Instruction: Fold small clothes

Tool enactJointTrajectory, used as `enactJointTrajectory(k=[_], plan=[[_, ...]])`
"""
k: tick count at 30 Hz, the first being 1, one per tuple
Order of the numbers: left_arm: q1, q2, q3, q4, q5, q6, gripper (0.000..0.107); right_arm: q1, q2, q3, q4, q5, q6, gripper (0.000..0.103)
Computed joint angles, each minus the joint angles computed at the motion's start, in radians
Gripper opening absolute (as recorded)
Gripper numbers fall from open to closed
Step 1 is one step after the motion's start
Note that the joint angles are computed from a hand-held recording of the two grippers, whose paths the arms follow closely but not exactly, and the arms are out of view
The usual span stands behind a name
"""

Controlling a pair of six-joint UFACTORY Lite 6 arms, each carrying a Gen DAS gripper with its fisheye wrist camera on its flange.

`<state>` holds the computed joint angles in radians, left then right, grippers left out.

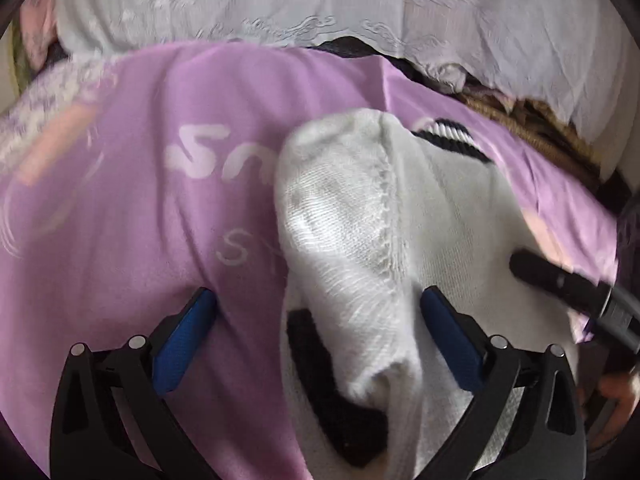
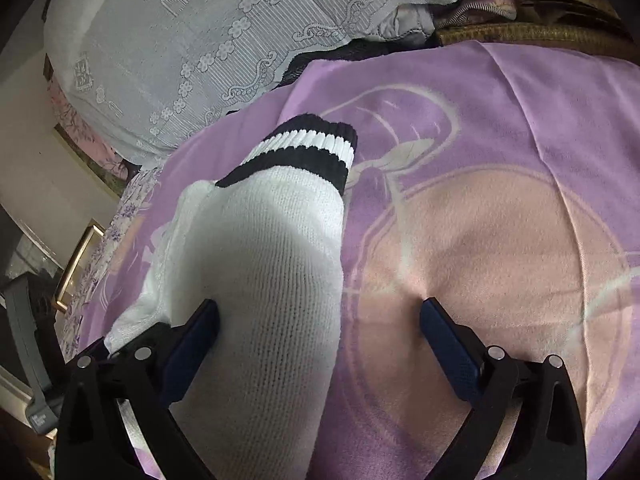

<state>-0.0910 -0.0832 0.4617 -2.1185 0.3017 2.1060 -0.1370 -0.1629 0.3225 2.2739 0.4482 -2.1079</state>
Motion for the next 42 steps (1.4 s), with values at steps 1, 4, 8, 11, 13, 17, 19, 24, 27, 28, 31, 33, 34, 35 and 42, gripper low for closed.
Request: enactJointTrajectory(k=[1,4,8,11,13,17,19,24,27,28,31,33,34,35,42], plan=[[0.005,0.003,0.009,0.067,0.000,-0.063,0.099,0.012,-0.012,-0.013,0.045,0.000,-0.038,0.100],[0.002,-0.028,-0.021,0.039,0.009,-0.029,0.098,-0.025,-0.040,-0.043,-0.008,0.045,0.006,0.100],[0.050,-0.055,-0.042,0.172,0.087,-0.135,0.098,-0.038,-0.196,-0.140,-0.077,0.039,0.083,0.100],[0.061,-0.056,-0.041,0.233,0.101,-0.194,0.098,0.028,-0.325,-0.213,-0.101,-0.026,0.135,0.100],[0.080,-0.048,-0.037,0.308,0.126,-0.254,0.098,0.061,-0.391,-0.255,-0.154,-0.053,0.200,0.100],[0.102,-0.021,-0.031,0.415,0.195,-0.328,0.098,-0.056,-0.351,-0.262,-0.313,0.073,0.297,0.100],[0.126,0.010,-0.015,0.466,0.251,-0.359,0.098,-0.138,-0.314,-0.258,-0.368,0.160,0.309,0.100],[0.127,0.083,0.031,0.548,0.349,-0.401,0.098,-0.281,-0.266,-0.244,-0.482,0.325,0.385,0.100],[0.078,0.106,0.051,0.521,0.334,-0.381,0.098,-0.341,-0.152,-0.208,-0.542,0.490,0.404,0.090],[0.074,0.122,0.062,0.516,0.343,-0.377,0.098,-0.321,-0.111,-0.190,-0.539,0.496,0.418,0.087],[0.074,0.182,0.105,0.506,0.366,-0.381,0.098,-0.298,-0.011,-0.159,-0.455,0.474,0.387,0.062],[0.057,0.207,0.129,0.484,0.355,-0.382,0.098,-0.354,0.137,-0.102,-0.452,0.543,0.382,0.053],[0.040,0.215,0.139,0.463,0.340,-0.377,0.099,-0.367,0.187,-0.074,-0.459,0.569,0.384,0.052],[0.026,0.218,0.143,0.443,0.327,-0.371,0.099,-0.365,0.206,-0.058,-0.463,0.572,0.389,0.052],[0.023,0.249,0.172,0.426,0.338,-0.374,0.099,-0.171,0.216,0.021,-0.297,0.426,0.355,0.059]])
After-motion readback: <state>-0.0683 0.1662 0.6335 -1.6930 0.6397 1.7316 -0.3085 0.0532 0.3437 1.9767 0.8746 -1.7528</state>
